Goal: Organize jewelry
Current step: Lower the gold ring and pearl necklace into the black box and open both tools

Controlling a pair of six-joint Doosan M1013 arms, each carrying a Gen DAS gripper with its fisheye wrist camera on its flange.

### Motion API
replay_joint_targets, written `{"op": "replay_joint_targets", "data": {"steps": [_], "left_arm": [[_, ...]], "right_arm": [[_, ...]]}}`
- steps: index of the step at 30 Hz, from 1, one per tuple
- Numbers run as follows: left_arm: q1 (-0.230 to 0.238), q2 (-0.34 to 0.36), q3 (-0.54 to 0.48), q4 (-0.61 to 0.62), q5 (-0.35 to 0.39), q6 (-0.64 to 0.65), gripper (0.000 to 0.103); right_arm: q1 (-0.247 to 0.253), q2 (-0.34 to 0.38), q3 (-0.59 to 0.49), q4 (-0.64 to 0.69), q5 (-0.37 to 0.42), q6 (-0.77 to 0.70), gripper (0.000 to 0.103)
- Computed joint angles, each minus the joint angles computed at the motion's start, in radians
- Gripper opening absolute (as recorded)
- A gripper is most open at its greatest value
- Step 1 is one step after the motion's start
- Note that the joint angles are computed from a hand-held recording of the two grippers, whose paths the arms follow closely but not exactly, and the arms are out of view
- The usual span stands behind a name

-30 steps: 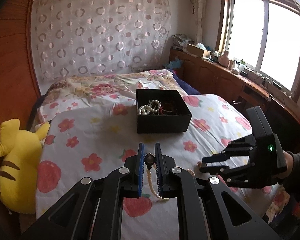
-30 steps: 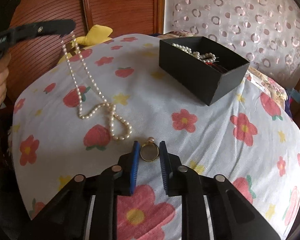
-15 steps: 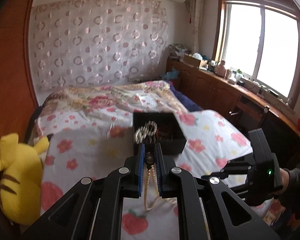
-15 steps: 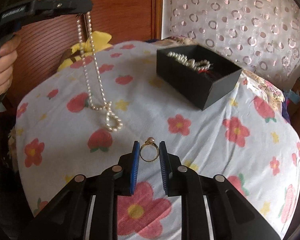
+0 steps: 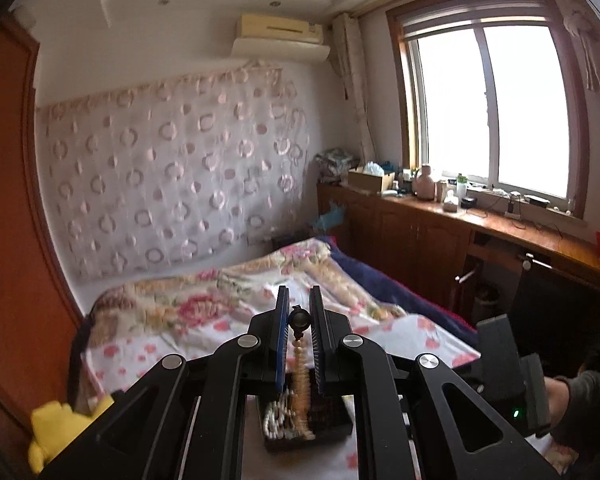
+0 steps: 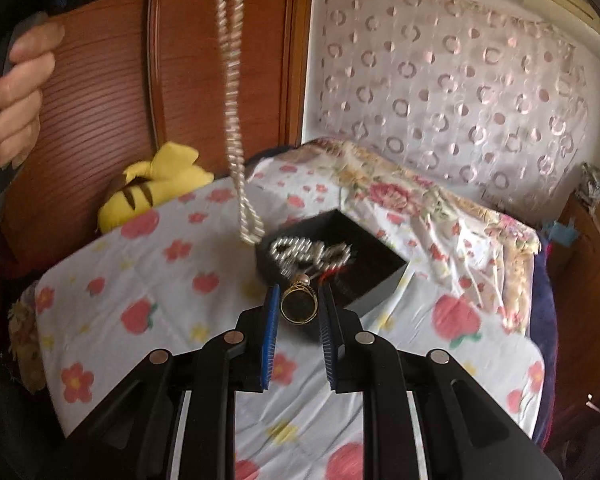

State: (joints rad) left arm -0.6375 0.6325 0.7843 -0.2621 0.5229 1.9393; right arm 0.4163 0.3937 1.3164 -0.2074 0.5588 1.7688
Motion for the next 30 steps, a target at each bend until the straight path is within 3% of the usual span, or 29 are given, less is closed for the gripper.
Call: {"op": "replay_joint_targets", "data": {"steps": [10,21,23,30], "left_arm": [[-0.005,0.149,-0.241,0.051,0.146,-0.096,0.009],[0.019,0.362,-0.531,0.1,0.427,-0.191,0.009],[0.027,0.372,-0.53,0.092,0.446,-0.198,0.009],[0.041,0.304,-0.35,0.067,0.377,-0.193,0.01]], "right_arm": [[-0.033,0.029,-0.033,0.032,0.01,-0.055,0.022],[-0.056,0.099,-0.101,0.099,0.025,-0.1,0.022],[-0.059,0.113,-0.118,0.103,0.033,-0.103,0.022],[-0.066,0.166,-0.175,0.114,0.076,-0.097,0.022]]}}
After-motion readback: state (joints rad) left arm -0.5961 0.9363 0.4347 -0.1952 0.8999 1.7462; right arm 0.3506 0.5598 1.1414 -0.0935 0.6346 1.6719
